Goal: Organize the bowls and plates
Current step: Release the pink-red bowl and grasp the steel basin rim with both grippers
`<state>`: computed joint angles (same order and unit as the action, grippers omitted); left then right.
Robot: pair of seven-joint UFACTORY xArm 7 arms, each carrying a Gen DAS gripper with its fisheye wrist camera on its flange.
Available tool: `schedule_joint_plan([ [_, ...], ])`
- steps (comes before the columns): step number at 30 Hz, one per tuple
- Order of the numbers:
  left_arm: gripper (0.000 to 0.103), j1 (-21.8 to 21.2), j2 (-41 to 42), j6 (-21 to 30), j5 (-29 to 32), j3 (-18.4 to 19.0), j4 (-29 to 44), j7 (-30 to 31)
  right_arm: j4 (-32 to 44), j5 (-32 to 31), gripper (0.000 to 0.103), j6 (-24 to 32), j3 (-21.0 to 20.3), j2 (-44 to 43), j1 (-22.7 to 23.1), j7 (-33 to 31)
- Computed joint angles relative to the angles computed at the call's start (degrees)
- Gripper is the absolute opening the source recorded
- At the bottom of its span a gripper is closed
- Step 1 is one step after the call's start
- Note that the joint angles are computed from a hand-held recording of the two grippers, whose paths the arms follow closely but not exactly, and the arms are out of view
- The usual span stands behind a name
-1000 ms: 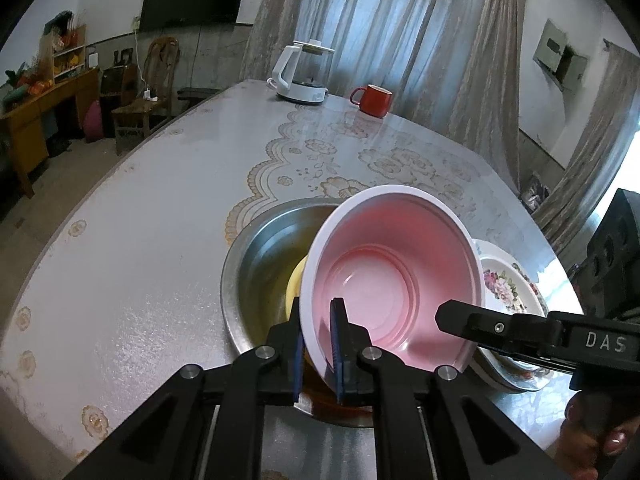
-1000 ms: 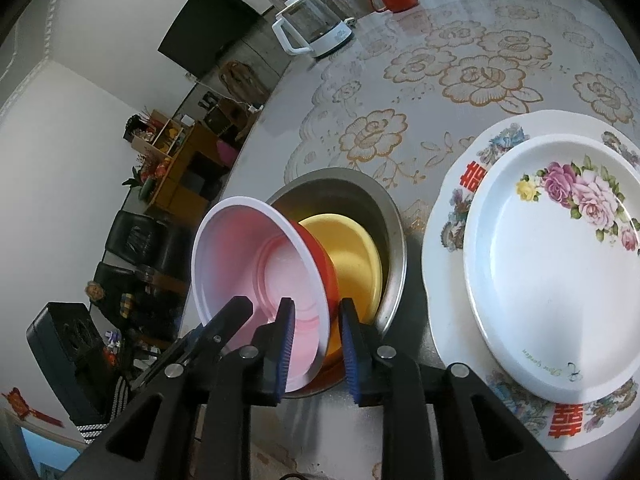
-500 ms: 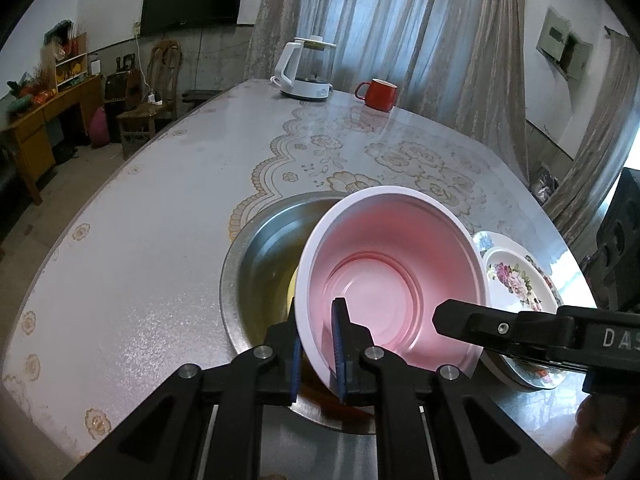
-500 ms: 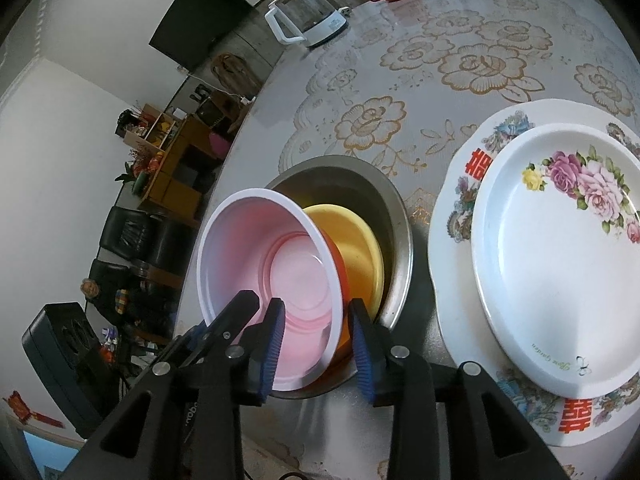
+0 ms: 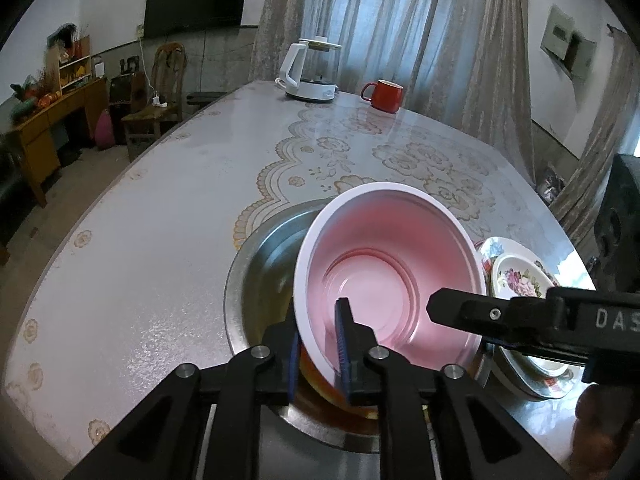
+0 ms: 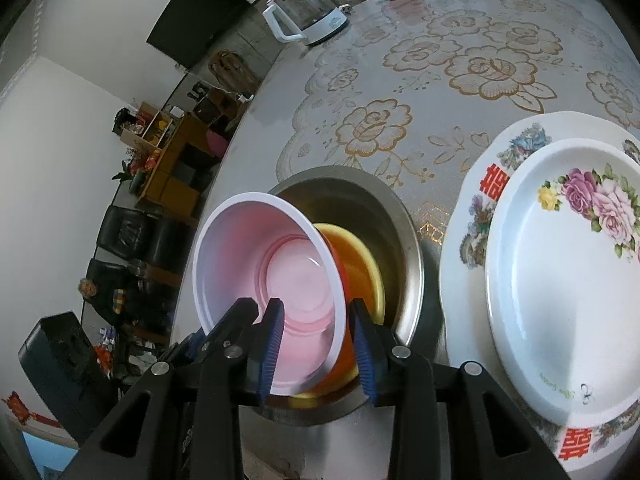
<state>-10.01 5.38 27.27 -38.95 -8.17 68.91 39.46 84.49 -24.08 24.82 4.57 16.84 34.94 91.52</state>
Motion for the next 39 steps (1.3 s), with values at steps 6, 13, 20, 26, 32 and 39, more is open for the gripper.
schedule_joint_plan([
  [6, 0.059, 0.6, -0.3, 1.1, -3.8, -0.2, 0.4, 2.0, -0.9, -0.6, 0.034, -0.8, -0.4, -0.5, 0.1, 1.2],
  [13, 0.079, 0.4, -3.2, -0.8, -11.7, 0.7, -0.8, 7.3, -4.1, -7.2, 0.035, -0.1, -1.3, -4.0, 0.7, 7.6],
  [20, 0.084, 0.7, -3.1, -3.6, -13.7, 2.3, -0.6, 5.1, -7.1, -18.9, 0.035, 3.9, 0.4, -8.9, -0.3, 16.0],
  [26, 0.084, 2.2, -1.6, -3.3, -12.7, 2.7, -0.2, 1.9, -8.1, -20.1, 0.035, 6.6, 3.4, -10.4, -3.6, 16.3],
  [32, 0.066, 3.7, -0.1, -0.4, -9.7, 2.4, -0.2, 0.5, -5.2, -13.3, 0.035, 8.8, 4.5, -7.7, -5.2, 4.8],
  [39, 0.052, 5.3, 2.1, 6.3, -11.0, 1.7, 2.2, -0.1, 2.8, -5.3, 0.032, 14.4, 3.9, -2.3, -4.9, -14.4],
])
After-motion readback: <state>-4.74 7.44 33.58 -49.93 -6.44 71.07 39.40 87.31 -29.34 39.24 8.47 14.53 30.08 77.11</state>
